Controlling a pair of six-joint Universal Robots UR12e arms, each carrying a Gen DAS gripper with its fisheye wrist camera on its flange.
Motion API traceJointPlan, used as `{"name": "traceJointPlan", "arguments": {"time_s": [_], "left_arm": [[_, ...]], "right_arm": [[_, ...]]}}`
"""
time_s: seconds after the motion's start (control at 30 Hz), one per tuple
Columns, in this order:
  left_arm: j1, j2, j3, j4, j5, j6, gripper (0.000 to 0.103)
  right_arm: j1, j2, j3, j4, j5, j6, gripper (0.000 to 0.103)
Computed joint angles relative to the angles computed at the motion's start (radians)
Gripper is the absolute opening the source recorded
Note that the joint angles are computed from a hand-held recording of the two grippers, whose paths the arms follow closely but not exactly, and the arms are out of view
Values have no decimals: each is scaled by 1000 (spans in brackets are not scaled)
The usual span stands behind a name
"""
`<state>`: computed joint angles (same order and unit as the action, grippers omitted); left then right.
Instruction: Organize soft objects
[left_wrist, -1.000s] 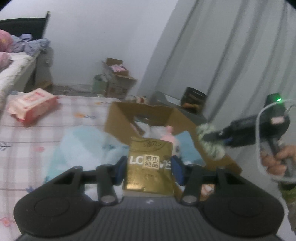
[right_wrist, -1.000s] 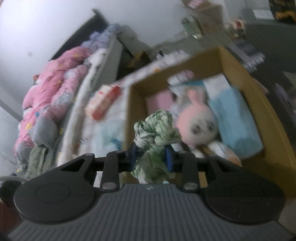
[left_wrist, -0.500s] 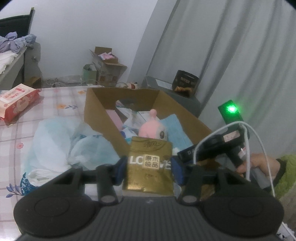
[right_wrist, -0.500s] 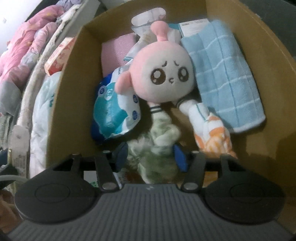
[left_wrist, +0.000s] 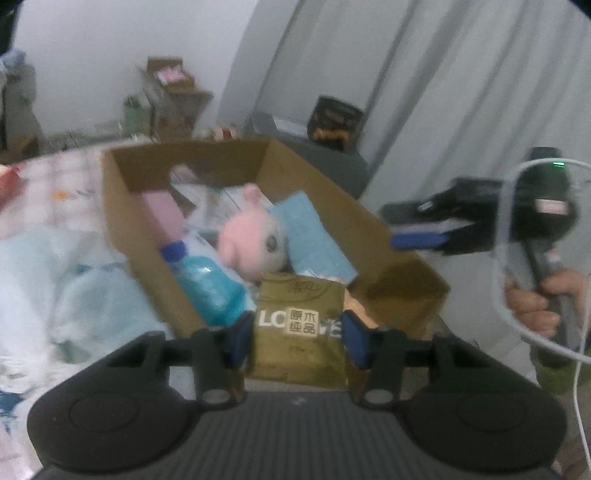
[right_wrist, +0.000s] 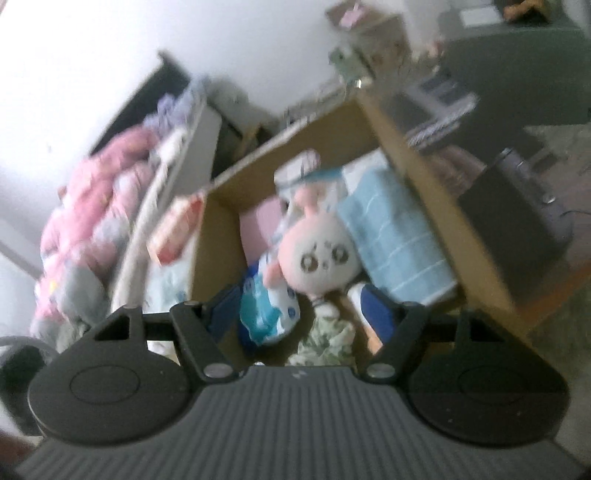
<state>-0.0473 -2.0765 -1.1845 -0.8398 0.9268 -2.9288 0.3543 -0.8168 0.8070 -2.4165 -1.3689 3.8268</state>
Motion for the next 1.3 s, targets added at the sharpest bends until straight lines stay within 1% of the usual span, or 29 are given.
{"name": "traceJointPlan", "arguments": {"time_s": [0.1, 0.27, 0.33, 0.4, 0.47, 0.5, 0.57, 0.6, 0.63, 0.7, 0.73, 0.8, 0.9, 1.03, 1.13, 1.17, 1.23, 1.3], "left_arm": [[-17, -30, 56, -89, -4, 23, 52], [-51, -98, 178, -254, -27, 53, 52], [-68, -133, 238, -320, -32, 45, 52], [-84, -173, 303, -382, -43, 21, 52], [-95, -214, 365, -428, -72, -42, 52], [-100, -231, 384, -436, -91, -72, 52], [-109, -255, 401, -418, -123, -148, 54], [-112, -263, 403, -404, -132, -185, 56], [-114, -272, 408, -409, -138, -212, 64], [-117, -289, 424, -446, -141, -245, 69], [-116, -291, 423, -452, -147, -256, 69], [-114, -292, 418, -438, -163, -268, 70], [-111, -282, 406, -414, -156, -271, 73], [-101, -265, 396, -410, -150, -266, 73], [-89, -233, 364, -392, -145, -246, 75], [-86, -221, 354, -387, -134, -232, 76], [-79, -194, 333, -377, -87, -190, 79], [-70, -156, 290, -342, -37, -156, 82]], "right_arm": [[-4, -59, 104, -103, -33, 40, 73], [-11, -132, 239, -227, -74, 106, 74], [-13, -155, 283, -268, -90, 128, 74], [-16, -174, 320, -301, -108, 148, 74], [-16, -190, 352, -327, -125, 164, 74], [-17, -200, 369, -337, -132, 172, 74], [-20, -215, 398, -351, -144, 189, 74], [-20, -221, 410, -353, -148, 196, 74], [-21, -226, 420, -354, -152, 204, 74], [-24, -232, 436, -354, -154, 221, 74], [-25, -234, 441, -354, -153, 226, 74], [-25, -237, 451, -356, -153, 231, 74], [-24, -236, 451, -359, -152, 235, 74], [-20, -231, 449, -373, -154, 237, 74], [-13, -223, 438, -377, -157, 232, 74], [-9, -219, 432, -377, -160, 226, 74], [1, -211, 418, -379, -173, 211, 75], [14, -201, 405, -385, -195, 187, 77]]}}
